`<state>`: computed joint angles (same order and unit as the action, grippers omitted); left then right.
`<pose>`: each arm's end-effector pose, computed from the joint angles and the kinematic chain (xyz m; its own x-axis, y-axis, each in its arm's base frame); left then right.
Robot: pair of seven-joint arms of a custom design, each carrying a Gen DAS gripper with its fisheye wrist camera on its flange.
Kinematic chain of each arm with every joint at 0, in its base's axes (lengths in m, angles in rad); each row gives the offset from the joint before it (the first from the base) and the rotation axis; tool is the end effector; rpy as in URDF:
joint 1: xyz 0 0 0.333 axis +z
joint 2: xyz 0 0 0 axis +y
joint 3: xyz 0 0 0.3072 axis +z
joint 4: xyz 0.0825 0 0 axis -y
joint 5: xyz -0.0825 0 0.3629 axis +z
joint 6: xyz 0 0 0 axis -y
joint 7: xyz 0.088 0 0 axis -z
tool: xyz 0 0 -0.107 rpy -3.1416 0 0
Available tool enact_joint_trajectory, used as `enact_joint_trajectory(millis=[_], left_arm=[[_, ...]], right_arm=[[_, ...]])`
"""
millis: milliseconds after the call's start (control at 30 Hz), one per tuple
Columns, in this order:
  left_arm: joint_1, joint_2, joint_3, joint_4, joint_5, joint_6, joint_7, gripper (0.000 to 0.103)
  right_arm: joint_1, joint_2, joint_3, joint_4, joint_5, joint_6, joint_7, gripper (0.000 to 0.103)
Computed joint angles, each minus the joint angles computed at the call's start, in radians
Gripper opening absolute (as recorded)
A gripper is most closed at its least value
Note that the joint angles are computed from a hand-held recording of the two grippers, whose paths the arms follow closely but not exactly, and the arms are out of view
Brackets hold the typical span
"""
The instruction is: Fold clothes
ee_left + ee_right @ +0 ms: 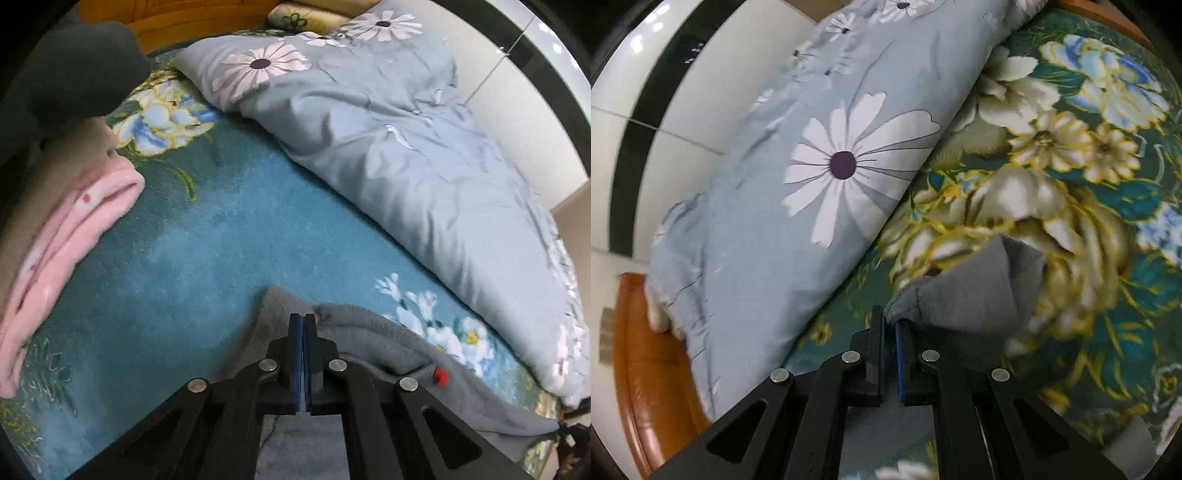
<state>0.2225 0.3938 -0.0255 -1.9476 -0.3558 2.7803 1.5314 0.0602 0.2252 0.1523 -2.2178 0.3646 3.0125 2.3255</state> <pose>0.6195 0.1407 0.3299 0.4531 -0.8484 0.2739 -0.7649 -0.5277 -0.3693 0.5667 0.0928 0.3440 -0.6371 -0.5651 -0.5242 -0.5684 0.8038 -0.1756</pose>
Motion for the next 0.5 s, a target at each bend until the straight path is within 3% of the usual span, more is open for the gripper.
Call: enact_joint_trajectory(millis=[133,267,333,367,500], left_arm=[[-0.028,0.020,0.034,0.035,0.069,-0.025,-0.031,0.000],[0.037,0.016,-0.028,0.036,-0.019,-0.041,0.037,0.001],[0.068,0.006,-0.063,0.025,-0.087,-0.052,0.101,0.002],[0.075,0.001,-0.072,0.021,-0.109,-0.063,0.130,0.002],[0.105,-0.031,-0.118,0.000,-0.224,-0.139,0.296,0.002]], right_arm=[[0.044,0.079,-0.070,0.094,-0.113,-0.020,0.097,0.004],[0.067,0.122,-0.108,0.134,-0.188,-0.004,0.197,0.007],[0.003,0.141,-0.036,0.152,-0.175,-0.005,0.145,0.009],[-0.027,0.143,-0.003,0.153,-0.164,-0.001,0.112,0.015],[-0.062,0.088,0.039,0.088,-0.165,0.083,0.039,0.035]])
